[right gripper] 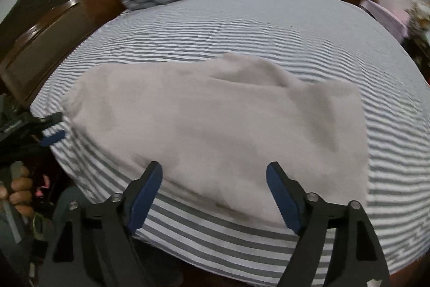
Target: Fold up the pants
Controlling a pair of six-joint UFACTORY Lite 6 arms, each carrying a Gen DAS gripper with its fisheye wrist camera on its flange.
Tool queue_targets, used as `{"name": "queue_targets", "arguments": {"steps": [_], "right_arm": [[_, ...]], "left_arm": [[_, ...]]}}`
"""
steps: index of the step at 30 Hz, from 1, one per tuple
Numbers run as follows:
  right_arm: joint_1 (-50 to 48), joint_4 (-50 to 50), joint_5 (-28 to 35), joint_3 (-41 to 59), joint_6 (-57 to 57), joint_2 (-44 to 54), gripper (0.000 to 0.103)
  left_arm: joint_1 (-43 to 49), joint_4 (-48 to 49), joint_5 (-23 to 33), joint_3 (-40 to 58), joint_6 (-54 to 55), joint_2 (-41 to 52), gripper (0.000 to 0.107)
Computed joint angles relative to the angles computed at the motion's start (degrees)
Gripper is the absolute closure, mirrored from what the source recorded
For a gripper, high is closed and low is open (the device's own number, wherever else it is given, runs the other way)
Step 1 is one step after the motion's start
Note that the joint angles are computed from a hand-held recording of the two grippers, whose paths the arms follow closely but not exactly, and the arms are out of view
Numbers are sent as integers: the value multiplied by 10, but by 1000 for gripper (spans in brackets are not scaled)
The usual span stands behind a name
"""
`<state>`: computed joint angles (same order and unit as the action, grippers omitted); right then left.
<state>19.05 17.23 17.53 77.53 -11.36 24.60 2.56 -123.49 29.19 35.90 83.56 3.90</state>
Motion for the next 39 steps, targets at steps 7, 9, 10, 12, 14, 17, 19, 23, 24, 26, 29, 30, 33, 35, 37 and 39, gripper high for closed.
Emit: {"name": "queue_targets", "arguments": {"steps": [7, 9, 10, 12, 14, 17, 19, 23, 24, 26, 29, 30, 33, 35, 37, 39], "right_arm": [[21, 28, 38, 77, 21, 67, 22], [20, 29, 47, 93, 29, 83, 22], [20, 28, 49, 101, 32, 90, 22], [26, -2, 52, 121, 62, 107, 22], [30, -23, 54, 138, 76, 122, 22], [42, -105, 60, 165, 146, 144, 22], [49, -150, 67, 189, 180, 165, 22], [46, -137, 89, 236, 179, 213, 22], [44, -125, 88, 238, 174, 217, 21], [36, -92, 86, 242, 158, 224, 20], [32, -83, 86, 247, 152, 229, 20], [33, -89, 86, 249, 154, 231, 19], [34, -91, 85, 256, 160, 239, 18], [34, -87, 84, 258, 162, 242, 17], [34, -88, 82, 256, 165, 242, 16], [36, -93, 82, 256, 168, 242, 16]], "left_arm": [[57, 17, 122, 54, -28, 132, 49], [62, 16, 131, 80, -32, 167, 49], [64, 11, 133, 96, -27, 186, 49], [58, -2, 125, 114, -21, 210, 49], [66, -10, 136, 136, -15, 248, 49], [81, -36, 191, 144, 10, 285, 49], [90, -29, 196, 158, 9, 296, 48], [85, -7, 182, 212, -41, 317, 37], [82, -2, 174, 223, -53, 319, 36], [74, -15, 167, 231, -51, 318, 38], [66, -43, 165, 210, -22, 301, 62], [65, -50, 165, 204, -9, 296, 66], [41, -83, 125, 213, 41, 285, 69], [35, -86, 113, 232, 40, 303, 68], [42, -69, 122, 258, 9, 341, 61], [48, -83, 153, 260, 14, 355, 55]]}}
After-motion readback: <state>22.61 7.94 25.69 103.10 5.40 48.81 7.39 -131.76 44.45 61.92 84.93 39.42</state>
